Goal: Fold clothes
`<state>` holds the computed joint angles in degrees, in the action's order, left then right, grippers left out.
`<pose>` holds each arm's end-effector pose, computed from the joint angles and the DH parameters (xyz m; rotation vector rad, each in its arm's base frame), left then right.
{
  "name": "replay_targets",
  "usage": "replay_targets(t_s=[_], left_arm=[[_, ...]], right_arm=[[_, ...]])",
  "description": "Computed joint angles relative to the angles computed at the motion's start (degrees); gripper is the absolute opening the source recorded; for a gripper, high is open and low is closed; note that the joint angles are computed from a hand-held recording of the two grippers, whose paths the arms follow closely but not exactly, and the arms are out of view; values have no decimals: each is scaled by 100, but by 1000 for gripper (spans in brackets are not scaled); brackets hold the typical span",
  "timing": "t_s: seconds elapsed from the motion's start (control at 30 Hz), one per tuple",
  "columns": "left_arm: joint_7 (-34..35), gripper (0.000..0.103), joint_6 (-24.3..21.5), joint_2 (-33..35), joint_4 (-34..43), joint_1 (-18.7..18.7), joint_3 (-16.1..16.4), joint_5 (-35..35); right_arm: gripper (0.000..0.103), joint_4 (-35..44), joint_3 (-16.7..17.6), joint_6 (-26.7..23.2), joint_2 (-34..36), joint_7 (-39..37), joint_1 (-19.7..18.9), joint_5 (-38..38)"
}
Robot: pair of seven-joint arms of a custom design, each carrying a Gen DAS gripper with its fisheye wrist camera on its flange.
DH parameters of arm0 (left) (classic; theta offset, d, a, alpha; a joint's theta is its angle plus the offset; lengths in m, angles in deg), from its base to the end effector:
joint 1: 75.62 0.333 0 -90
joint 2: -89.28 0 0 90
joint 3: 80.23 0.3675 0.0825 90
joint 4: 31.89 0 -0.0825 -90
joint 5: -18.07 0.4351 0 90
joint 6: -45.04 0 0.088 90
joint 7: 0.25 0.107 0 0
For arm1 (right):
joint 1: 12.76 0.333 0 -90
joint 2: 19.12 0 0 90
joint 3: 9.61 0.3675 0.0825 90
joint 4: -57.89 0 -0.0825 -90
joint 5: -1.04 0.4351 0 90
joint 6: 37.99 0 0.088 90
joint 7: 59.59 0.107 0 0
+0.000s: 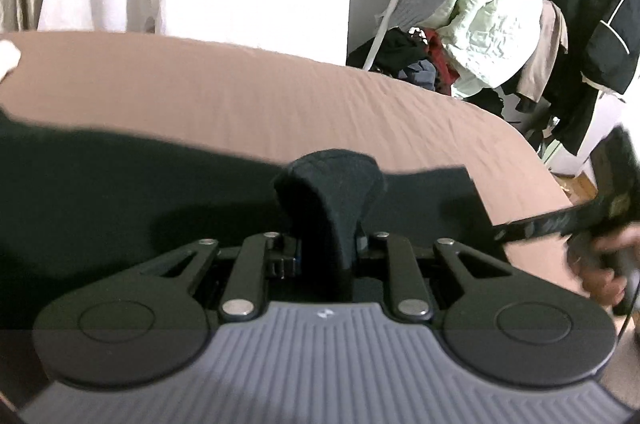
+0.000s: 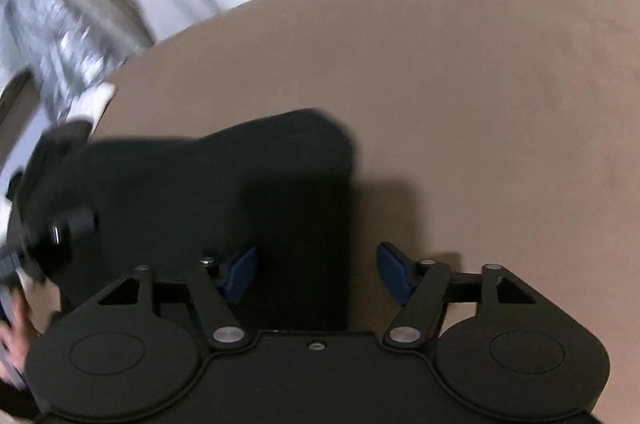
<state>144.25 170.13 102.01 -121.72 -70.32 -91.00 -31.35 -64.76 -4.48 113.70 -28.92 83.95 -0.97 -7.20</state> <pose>0.7236 -0.0827 0.6104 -1.2257 2.4954 -1.3514 0.5600 0.1776 0.5874 -1.2307 2.1534 -0.3050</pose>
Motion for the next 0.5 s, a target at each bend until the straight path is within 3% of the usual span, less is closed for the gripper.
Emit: replay_targets(t_s=[0.07, 0.13, 0.17, 0.27, 0.33, 0.4, 0.43, 0.5], left_arm=[[-306, 19, 29, 209, 364, -83, 0, 216], [-1129, 23, 13, 476, 764, -208, 56, 730], [-1486, 29, 12, 589, 897, -263, 83, 1030], [-2042, 43, 414, 695, 817, -449, 149, 1986], [-2163, 47, 816, 590, 542, -517, 216, 2487], [-2034, 53, 1071, 397, 276, -161, -3, 1866], [-1927, 58, 975, 332, 246, -19, -59, 1583], [-1744, 74, 699, 226, 205, 158, -65, 1265]], right_arm=[[35, 109, 511, 150, 178, 1298, -546, -1412], [25, 317, 682, -200, 288, 2905, -584, -2791], [25, 398, 622, -380, 313, 3203, -451, -3088], [32, 638, 468, -897, 513, 2815, -196, -3067], [49, 428, 288, -700, 411, 3113, -108, -2991], [57, 234, 156, -488, 277, 3376, -81, -2813], [57, 246, 138, -557, 225, 3427, -69, -2682], [59, 621, 272, -1318, 276, 3418, -9, -2860]])
